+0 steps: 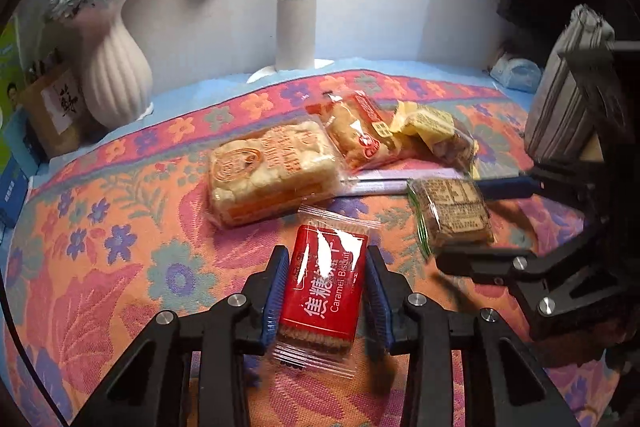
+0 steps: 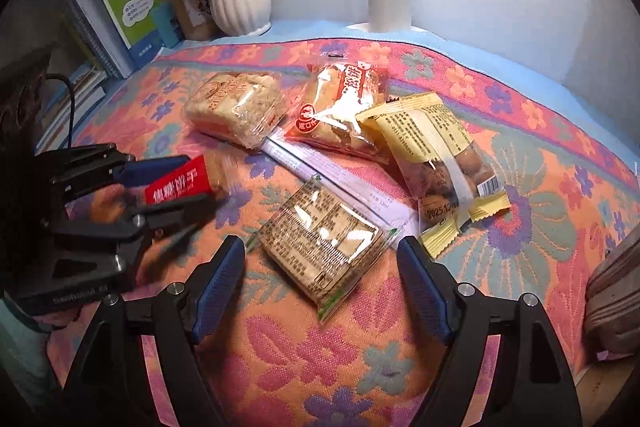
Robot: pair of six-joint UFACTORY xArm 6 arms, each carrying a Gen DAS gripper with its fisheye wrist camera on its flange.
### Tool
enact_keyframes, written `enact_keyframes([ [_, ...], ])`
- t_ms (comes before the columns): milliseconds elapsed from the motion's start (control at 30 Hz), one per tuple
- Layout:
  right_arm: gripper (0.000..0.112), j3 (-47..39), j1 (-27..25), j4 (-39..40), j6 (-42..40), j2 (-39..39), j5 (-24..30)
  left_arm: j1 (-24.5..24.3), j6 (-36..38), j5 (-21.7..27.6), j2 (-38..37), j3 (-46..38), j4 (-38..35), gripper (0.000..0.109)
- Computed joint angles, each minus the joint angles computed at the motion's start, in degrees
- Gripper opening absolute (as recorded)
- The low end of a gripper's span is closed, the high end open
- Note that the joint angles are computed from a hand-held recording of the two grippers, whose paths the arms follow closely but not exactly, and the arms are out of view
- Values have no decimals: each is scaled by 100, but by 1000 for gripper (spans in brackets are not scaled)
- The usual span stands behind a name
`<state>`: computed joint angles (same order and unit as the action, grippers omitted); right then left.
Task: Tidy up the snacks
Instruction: 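Grasp the red biscuit packet with the left gripper while the right grasps the clear cracker pack, then carry the red biscuit packet and cracker pack over the glass bowl with both tools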
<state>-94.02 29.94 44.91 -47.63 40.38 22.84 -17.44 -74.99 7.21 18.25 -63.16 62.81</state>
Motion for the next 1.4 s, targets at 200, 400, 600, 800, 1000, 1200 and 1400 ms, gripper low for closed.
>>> enact_keyframes([
  [200, 78, 798, 113, 1035, -1124, -719, 771, 118, -579, -51, -68, 47, 312, 37],
  [400, 79, 877, 266, 131, -507, -627, -495, 131, -788, -56, -75, 55, 492, 37],
  [600, 79, 14, 268, -703, 183, 128, -566, 181, -725, -196, -101, 115, 483, 37],
  [800, 67, 100, 345, -463, -47, 176, -920, 188, -376, -261, -62, 123, 140, 37],
  [1000, 44, 456, 424, -2, -380, -38, -1217, 197, -583, -294, -63, 96, 403, 37],
  [1200, 44, 1521, 501, 1181, -1134, -770, -1435, 180, -1087, -283, -139, 120, 869, 37],
  [1400, 44, 2916, 501, 2637, -2378, -1762, -1833, -178, -1961, -217, -464, 362, 1524, 37],
])
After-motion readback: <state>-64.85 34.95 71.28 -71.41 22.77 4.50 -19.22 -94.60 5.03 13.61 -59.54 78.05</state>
